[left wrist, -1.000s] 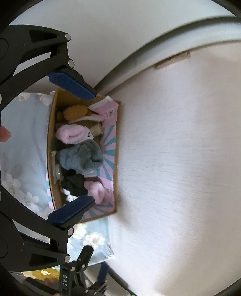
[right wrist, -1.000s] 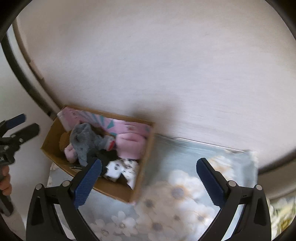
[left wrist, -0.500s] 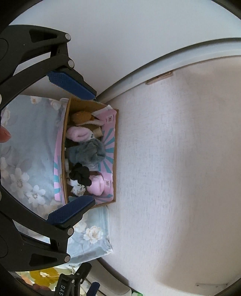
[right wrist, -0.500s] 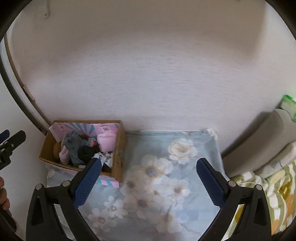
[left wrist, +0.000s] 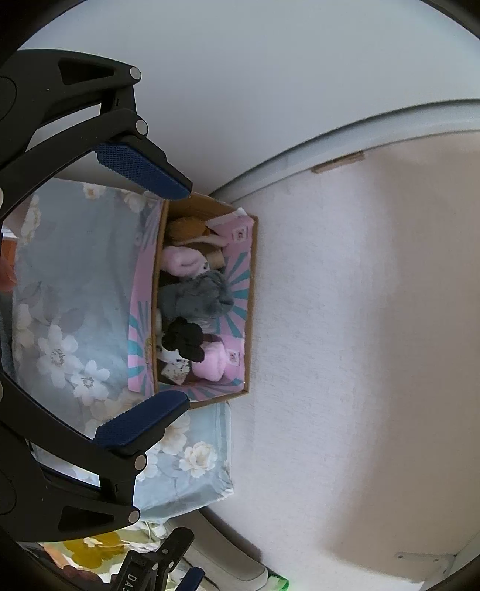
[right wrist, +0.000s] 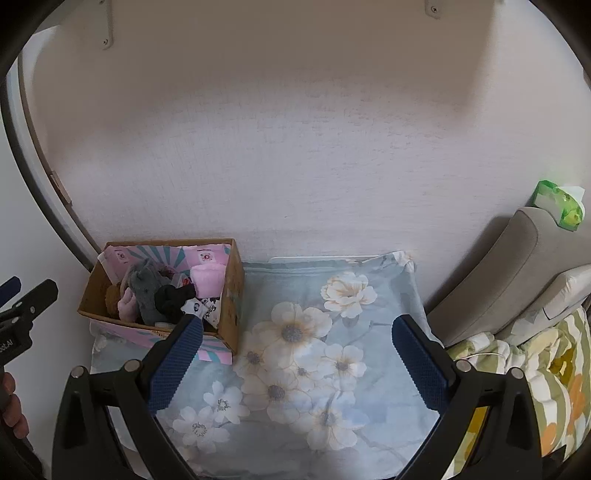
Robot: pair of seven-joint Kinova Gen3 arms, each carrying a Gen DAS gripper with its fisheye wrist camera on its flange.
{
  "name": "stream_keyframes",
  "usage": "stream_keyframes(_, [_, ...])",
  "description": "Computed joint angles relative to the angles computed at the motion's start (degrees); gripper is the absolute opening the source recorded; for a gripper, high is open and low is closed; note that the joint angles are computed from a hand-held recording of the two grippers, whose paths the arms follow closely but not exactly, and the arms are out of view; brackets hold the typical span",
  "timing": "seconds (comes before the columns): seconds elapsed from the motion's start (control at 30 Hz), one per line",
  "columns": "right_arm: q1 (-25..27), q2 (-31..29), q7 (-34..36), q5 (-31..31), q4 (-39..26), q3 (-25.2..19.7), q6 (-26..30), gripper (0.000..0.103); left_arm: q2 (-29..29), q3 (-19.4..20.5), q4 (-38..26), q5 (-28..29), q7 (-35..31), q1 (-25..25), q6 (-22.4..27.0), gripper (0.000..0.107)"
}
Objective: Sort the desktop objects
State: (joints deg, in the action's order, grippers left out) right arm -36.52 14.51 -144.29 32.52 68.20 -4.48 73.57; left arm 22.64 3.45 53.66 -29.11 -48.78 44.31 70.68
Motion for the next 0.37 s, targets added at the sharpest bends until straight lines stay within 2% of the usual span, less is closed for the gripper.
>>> stream_keyframes(0.37, [-0.2, -0.8, 0.0, 0.6, 1.0, -0.4, -0.1, 0.102, -2.1, 0.5, 3.2, -1.5, 3.3, 0.3, -0.6, 0.103])
